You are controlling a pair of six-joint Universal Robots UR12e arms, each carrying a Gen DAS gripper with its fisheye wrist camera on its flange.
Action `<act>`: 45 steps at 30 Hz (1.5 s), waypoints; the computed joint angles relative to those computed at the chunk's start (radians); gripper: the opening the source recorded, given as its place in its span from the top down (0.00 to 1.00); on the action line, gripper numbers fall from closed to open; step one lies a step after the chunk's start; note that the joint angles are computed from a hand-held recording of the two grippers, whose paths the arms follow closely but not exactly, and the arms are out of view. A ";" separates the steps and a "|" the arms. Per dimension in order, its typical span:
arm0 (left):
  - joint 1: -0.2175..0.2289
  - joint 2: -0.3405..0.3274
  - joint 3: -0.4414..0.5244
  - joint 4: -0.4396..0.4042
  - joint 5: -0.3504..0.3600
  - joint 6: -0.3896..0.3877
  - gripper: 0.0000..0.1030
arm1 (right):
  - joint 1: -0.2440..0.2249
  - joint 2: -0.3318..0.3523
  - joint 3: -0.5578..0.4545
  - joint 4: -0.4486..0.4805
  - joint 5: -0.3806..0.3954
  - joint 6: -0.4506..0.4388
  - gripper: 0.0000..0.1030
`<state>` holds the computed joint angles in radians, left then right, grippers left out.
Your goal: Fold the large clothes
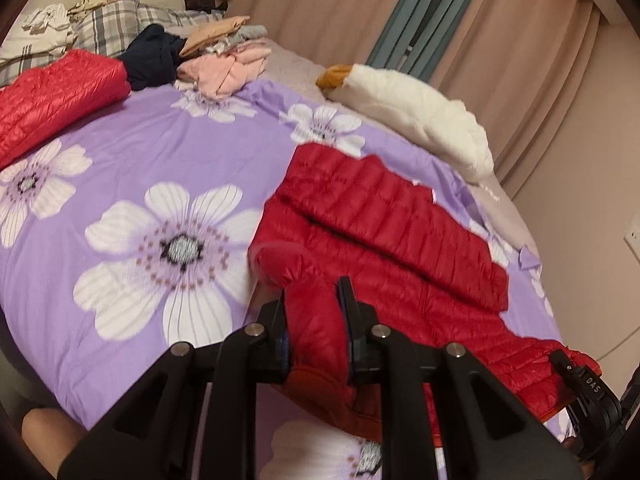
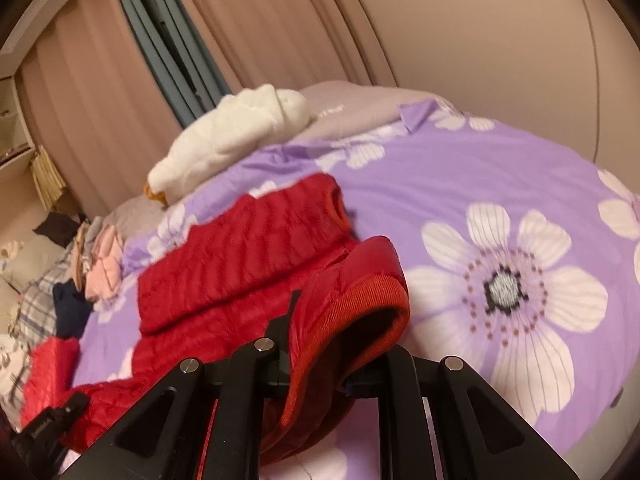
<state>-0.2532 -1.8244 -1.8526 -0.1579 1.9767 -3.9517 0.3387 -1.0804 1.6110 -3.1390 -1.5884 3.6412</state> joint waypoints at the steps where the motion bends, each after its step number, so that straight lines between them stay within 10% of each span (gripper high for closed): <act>1: -0.002 -0.004 0.008 0.003 0.022 0.008 0.82 | 0.000 0.002 -0.007 -0.008 0.001 0.000 0.84; 15: 0.081 -0.153 0.259 0.060 0.045 0.102 0.84 | -0.003 0.151 -0.314 0.048 0.004 -0.071 0.84; 21: 0.118 -0.296 0.492 -0.083 0.086 0.135 0.79 | 0.013 0.312 -0.607 0.220 -0.103 -0.129 0.83; 25: 0.151 -0.356 0.606 -0.294 0.015 0.140 0.63 | -0.008 0.407 -0.782 0.419 -0.034 -0.051 0.69; 30: 0.142 -0.370 0.560 -0.135 0.145 0.159 0.15 | -0.008 0.441 -0.812 0.421 -0.029 -0.088 0.65; 36: 0.144 -0.366 0.581 -0.140 0.208 0.219 0.09 | 0.009 0.468 -0.874 0.380 -0.107 -0.122 0.20; 42: 0.166 -0.346 0.550 -0.124 0.106 0.118 0.07 | 0.034 0.484 -0.917 0.344 -0.220 -0.243 0.11; 45: 0.162 -0.366 0.565 -0.136 0.078 0.135 0.10 | 0.030 0.494 -0.923 0.345 -0.222 -0.168 0.11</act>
